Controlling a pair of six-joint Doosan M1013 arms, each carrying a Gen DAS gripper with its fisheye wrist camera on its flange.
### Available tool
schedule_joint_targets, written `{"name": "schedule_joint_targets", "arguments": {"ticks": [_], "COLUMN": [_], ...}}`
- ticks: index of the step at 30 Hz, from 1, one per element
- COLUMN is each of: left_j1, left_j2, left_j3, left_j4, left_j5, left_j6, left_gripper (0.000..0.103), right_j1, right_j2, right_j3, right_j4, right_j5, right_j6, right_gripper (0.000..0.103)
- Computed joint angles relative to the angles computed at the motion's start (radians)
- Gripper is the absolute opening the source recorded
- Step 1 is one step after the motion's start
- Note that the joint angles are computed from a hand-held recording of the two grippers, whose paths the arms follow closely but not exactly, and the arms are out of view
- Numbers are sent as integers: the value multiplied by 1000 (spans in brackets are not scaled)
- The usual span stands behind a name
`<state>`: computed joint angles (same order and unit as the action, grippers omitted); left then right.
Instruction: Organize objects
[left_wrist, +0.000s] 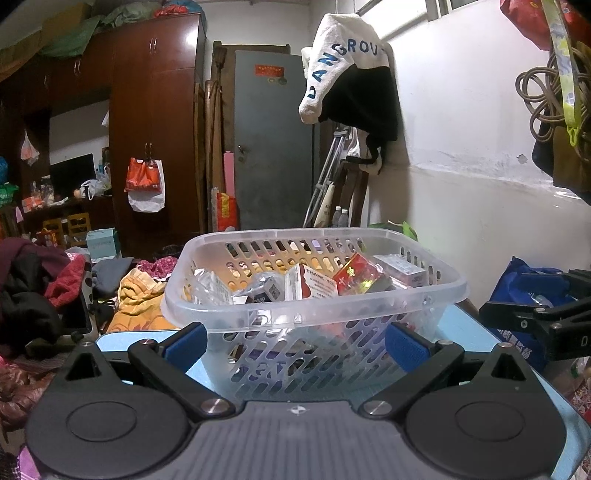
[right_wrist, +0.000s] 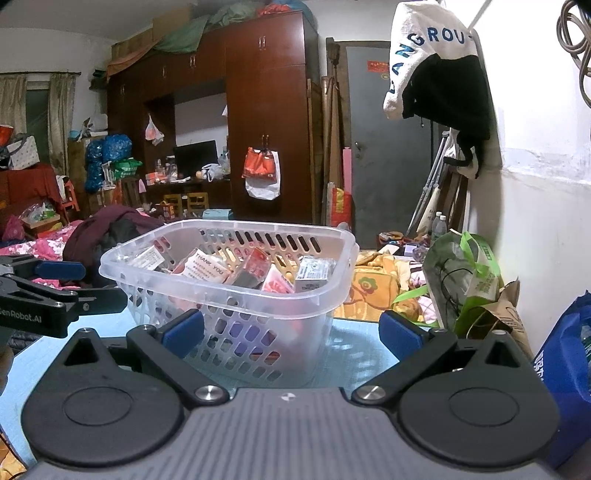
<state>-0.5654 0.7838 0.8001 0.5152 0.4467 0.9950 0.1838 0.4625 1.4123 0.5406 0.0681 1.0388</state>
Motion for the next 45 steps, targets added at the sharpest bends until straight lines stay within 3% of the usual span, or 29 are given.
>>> {"name": "schedule_joint_targets", "arguments": {"ticks": [34, 45], "left_j1": [-4, -2], "left_j2": [9, 12], "left_j3": [-12, -15], "left_j4": [17, -11], "left_j5": [-5, -14], "left_j6": [-13, 5], "left_gripper": [103, 103], "right_j1": [-5, -4], "right_j2": [-1, -2], "right_j3": [7, 8], "right_j4": [55, -5], "right_j5": [0, 5], "right_j6": [-42, 20], "right_gripper": [103, 103]}}
